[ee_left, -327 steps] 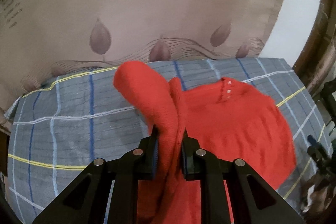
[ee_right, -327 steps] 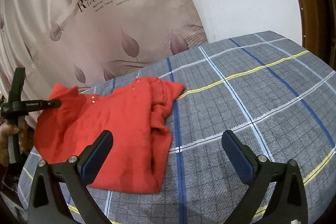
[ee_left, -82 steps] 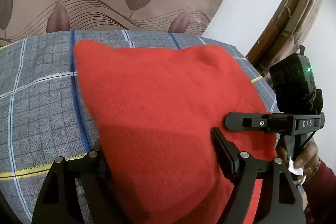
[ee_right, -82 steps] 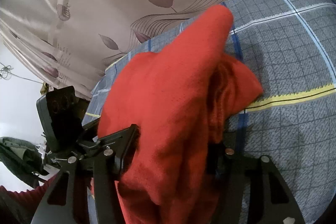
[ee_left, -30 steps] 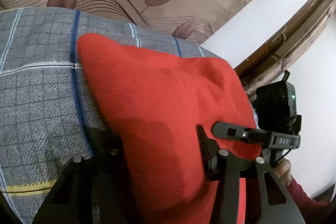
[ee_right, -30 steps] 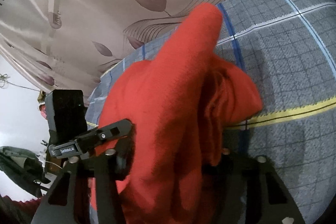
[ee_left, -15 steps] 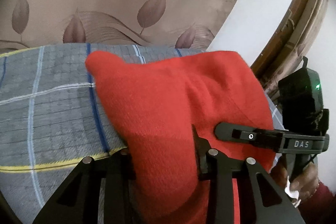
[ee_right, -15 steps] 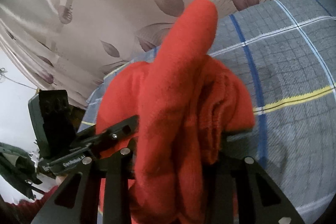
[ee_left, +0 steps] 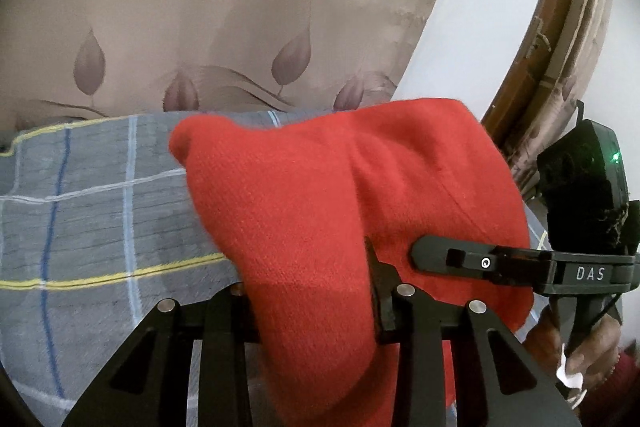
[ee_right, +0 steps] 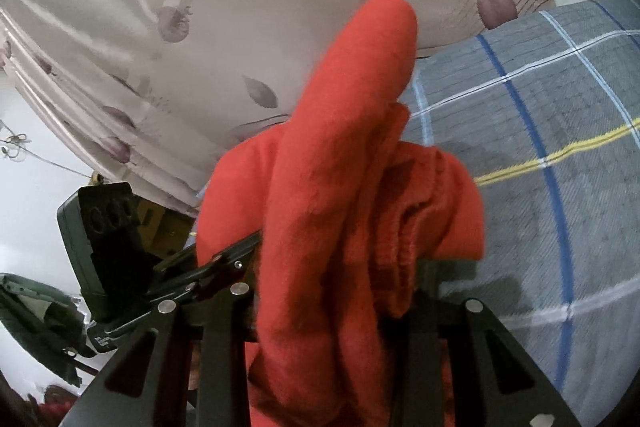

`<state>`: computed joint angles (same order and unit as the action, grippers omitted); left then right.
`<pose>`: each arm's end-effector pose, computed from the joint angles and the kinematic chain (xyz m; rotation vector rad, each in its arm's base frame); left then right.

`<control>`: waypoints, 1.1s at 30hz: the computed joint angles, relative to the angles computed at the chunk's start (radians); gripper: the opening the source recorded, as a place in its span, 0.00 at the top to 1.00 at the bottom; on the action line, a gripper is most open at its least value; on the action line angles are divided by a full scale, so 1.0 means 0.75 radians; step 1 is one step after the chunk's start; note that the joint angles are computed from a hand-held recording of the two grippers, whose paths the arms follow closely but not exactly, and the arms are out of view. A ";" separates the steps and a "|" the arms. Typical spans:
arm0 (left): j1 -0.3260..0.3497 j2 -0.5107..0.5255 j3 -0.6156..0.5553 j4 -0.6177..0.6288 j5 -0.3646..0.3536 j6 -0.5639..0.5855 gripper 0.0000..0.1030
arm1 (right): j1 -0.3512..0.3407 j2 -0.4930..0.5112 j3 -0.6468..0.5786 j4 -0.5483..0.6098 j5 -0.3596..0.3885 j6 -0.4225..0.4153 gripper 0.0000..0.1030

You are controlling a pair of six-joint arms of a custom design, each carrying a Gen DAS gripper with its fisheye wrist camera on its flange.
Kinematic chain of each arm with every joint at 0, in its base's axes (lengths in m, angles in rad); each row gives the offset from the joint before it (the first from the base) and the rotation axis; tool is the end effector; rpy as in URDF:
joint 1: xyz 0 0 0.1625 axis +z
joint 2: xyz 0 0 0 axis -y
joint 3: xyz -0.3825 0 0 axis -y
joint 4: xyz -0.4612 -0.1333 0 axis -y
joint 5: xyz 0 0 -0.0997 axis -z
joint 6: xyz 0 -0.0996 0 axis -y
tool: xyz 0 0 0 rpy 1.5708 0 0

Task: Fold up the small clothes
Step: 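Lift the folded red sweater off the bedspread with both grippers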

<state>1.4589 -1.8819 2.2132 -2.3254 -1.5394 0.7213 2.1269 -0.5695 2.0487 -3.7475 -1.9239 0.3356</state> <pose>0.0852 -0.4632 0.3268 1.1758 2.6815 -0.5864 0.3483 -0.3731 -0.0981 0.1321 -2.9025 1.1743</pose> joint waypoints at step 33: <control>0.204 -0.657 0.097 0.465 -0.085 0.216 0.66 | 0.406 0.172 -0.026 -0.042 -0.048 0.376 0.71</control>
